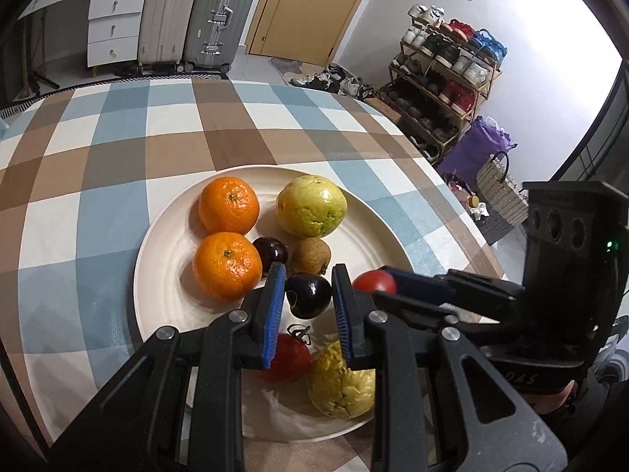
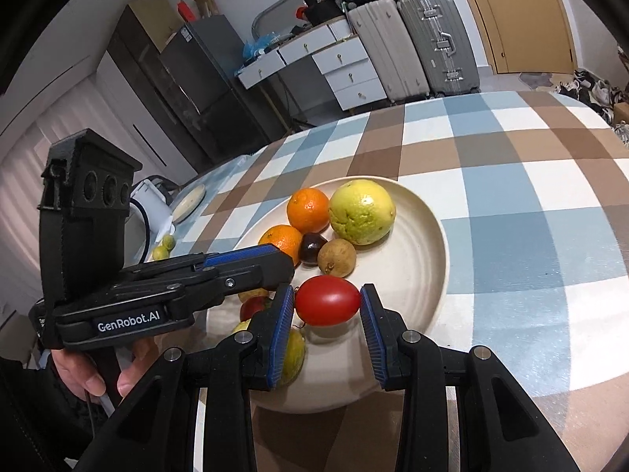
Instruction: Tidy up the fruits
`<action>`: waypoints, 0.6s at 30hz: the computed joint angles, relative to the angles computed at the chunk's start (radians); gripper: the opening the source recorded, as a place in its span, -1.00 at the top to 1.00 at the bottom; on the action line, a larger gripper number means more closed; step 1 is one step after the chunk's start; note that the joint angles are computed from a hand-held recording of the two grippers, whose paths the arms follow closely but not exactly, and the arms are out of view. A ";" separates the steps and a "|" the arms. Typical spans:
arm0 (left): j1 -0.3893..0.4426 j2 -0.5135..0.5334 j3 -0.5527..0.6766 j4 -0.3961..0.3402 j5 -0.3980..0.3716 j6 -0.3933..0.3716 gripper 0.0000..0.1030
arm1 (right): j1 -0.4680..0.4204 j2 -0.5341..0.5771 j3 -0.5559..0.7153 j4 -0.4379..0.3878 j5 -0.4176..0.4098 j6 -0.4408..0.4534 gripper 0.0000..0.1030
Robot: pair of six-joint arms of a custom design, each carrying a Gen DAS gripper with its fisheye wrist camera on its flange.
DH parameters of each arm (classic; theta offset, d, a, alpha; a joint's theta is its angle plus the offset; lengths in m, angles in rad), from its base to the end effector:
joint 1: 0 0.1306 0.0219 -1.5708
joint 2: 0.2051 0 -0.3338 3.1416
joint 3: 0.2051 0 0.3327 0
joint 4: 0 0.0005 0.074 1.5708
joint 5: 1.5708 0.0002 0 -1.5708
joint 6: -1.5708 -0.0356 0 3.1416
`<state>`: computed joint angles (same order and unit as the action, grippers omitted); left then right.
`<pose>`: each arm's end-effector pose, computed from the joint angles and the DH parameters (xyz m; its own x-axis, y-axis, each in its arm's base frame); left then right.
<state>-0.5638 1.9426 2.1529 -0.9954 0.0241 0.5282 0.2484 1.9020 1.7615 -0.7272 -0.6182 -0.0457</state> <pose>0.5121 -0.3254 0.4022 -0.7926 -0.0950 -0.6023 0.1728 0.9123 -0.3712 0.5653 0.1642 0.2922 -0.7644 -0.1555 -0.6257 -0.5292 0.7056 0.4712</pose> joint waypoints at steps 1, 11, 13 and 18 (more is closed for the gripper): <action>0.001 -0.002 -0.007 0.010 0.003 -0.001 0.58 | 0.002 0.008 0.011 -0.012 -0.001 0.005 0.31; 0.007 -0.002 0.000 0.014 0.021 0.017 0.32 | 0.018 0.055 0.077 -0.062 -0.005 0.002 0.18; 0.004 -0.019 -0.014 0.021 0.002 0.022 0.11 | 0.018 0.041 0.061 -0.050 -0.016 0.010 -0.20; -0.015 -0.083 -0.058 0.036 -0.064 0.020 -0.08 | 0.000 -0.043 -0.057 0.072 -0.023 -0.038 -0.58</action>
